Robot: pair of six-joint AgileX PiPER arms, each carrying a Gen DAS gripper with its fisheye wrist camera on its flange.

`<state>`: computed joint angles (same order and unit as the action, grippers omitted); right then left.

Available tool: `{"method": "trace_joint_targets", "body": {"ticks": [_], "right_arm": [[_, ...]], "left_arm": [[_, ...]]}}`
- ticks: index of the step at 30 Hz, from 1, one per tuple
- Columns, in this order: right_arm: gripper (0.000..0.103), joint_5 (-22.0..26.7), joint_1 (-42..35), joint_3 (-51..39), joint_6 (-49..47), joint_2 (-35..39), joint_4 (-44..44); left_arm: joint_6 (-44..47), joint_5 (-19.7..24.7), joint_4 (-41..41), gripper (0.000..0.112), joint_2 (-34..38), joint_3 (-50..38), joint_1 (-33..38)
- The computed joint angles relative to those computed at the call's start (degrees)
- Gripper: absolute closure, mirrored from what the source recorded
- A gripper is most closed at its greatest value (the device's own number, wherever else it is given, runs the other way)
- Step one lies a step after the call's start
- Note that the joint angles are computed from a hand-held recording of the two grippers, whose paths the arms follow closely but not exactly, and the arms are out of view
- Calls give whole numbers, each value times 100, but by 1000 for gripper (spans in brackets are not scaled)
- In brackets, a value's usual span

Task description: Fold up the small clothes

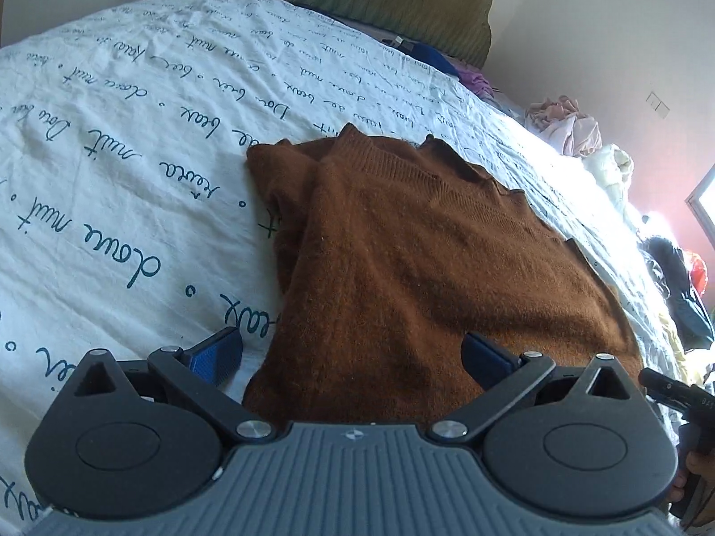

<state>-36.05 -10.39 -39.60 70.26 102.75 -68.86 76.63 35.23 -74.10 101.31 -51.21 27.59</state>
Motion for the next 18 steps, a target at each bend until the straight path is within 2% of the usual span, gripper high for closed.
{"method": "trace_joint_targets", "body": {"ticks": [3, 4, 5, 7, 8, 9, 10, 11, 12, 13, 14, 18], "right_arm": [[13, 166, 237, -95, -13, 88, 27], [20, 248, 369, -80, -144, 69, 108], [31, 305, 478, -51, -252, 45, 196], [46, 412, 666, -26, -336, 28, 299], [48, 446, 733, -14, -475, 35, 446], [51, 450, 755, -44, -453, 63, 448], [54, 421, 734, -82, -372, 92, 379], [62, 391, 702, -109, -299, 112, 325], [69, 370, 672, -126, -244, 124, 300], [83, 313, 636, -142, -181, 148, 248], [89, 258, 613, -156, -149, 171, 198], [93, 139, 590, -4, -354, 60, 451]], "left_arm": [[-660, 681, 347, 11, 248, -407, 266], [-833, 952, 421, 14, 345, -546, 359], [-988, 1266, 497, 16, 492, -715, 458], [-1344, 1624, 707, 27, 756, -1025, 534], [-1512, 1735, 819, 31, 866, -1170, 538], [-1647, 1816, 904, 41, 943, -1294, 545], [-1732, 1895, 976, 62, 1004, -1403, 552], [-1889, 2011, 1095, 76, 1109, -1561, 558], [-2077, 2185, 1203, 97, 1257, -1735, 578], [-2158, 2372, 1245, 98, 1416, -1900, 618], [-2130, 2463, 1255, 100, 1508, -1986, 649], [-2231, 2875, 1371, 101, 1705, -2359, 779]]}}
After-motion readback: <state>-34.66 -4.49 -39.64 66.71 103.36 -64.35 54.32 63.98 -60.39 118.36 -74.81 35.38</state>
